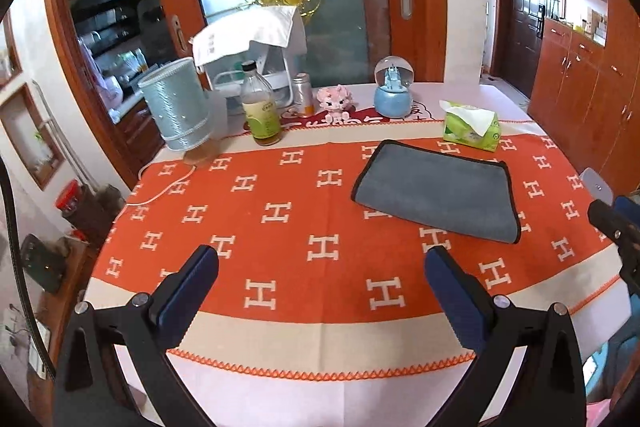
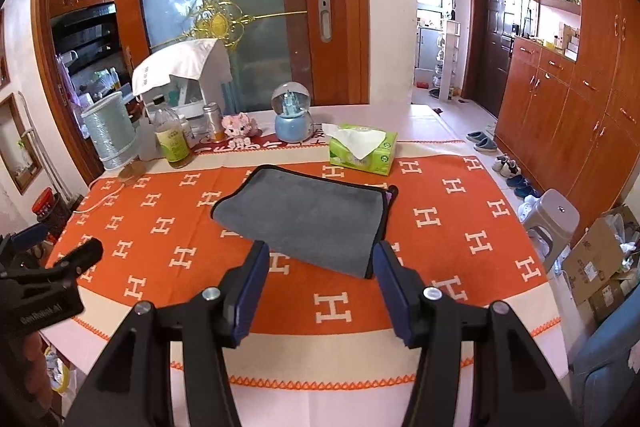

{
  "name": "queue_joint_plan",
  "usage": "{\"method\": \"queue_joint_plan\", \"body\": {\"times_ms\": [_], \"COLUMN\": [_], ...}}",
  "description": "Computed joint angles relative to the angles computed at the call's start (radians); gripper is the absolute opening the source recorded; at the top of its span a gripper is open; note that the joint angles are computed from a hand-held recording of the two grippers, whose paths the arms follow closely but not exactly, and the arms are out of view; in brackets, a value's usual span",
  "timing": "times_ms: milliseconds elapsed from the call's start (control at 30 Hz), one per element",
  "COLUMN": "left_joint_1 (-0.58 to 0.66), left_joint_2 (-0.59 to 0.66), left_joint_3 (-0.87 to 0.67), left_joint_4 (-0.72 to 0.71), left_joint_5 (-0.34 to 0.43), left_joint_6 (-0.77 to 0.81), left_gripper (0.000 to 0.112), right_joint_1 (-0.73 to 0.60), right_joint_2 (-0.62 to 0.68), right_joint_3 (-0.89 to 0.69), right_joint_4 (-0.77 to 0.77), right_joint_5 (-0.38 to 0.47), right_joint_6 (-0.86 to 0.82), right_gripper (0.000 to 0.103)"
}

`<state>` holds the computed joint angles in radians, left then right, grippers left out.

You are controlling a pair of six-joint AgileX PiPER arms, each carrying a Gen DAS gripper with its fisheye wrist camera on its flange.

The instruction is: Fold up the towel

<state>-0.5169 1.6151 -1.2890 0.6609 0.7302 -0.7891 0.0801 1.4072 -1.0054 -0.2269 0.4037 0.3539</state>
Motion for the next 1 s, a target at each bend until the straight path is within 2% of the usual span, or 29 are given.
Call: {"method": "queue_joint_plan", "body": {"times_ms": [233,367,500,600,700,867,1000], "left_joint_1": [-0.055,-0.108,-0.116,-0.105,-0.095,-0.118,-0.110], "left_joint_2": [-0.096,-0.109,-0.140,-0.161,-0.185,-0.204,-0.205], "left_joint_3": [0.139,0.154,0.175,0.192,0.216,0.247,0.253], "left_joint_4": [0.082,0.138,0.103,0.039,-0.027,0.025,0.004], "left_joint_5": [-0.041,0.027,0.038,0.023,-0.003,0.001,-0.011], "left_joint_6": [-0.135,-0.209,-0.195,-0.151,-0.103,-0.168,-0.156], "left_gripper": [0.102,0.102,0.102,0.102,0.102,0.102,0.102], "right_joint_1": [0.045,0.063,0.070,0.087,0.088,0.152,0.191], "right_joint_2": [-0.066,-0.085,-0.108,-0.134,-0.156,-0.167,-0.180], "right_joint_3": [0.088,0.115,0.133,0.155,0.183,0.209,0.221], "right_joint_4": [-0.081,-0.089,-0.079,-0.111,-0.057,-0.163,-0.205], "right_joint_5": [-0.024,-0.015,0.008,0.029,0.027,0.051,0.059], "right_joint_6": [0.095,0.116,0.125,0.180,0.150,0.269,0.323], "right_gripper": [0.054,0.054,0.054,0.054,0.055,0.055,0.055]}}
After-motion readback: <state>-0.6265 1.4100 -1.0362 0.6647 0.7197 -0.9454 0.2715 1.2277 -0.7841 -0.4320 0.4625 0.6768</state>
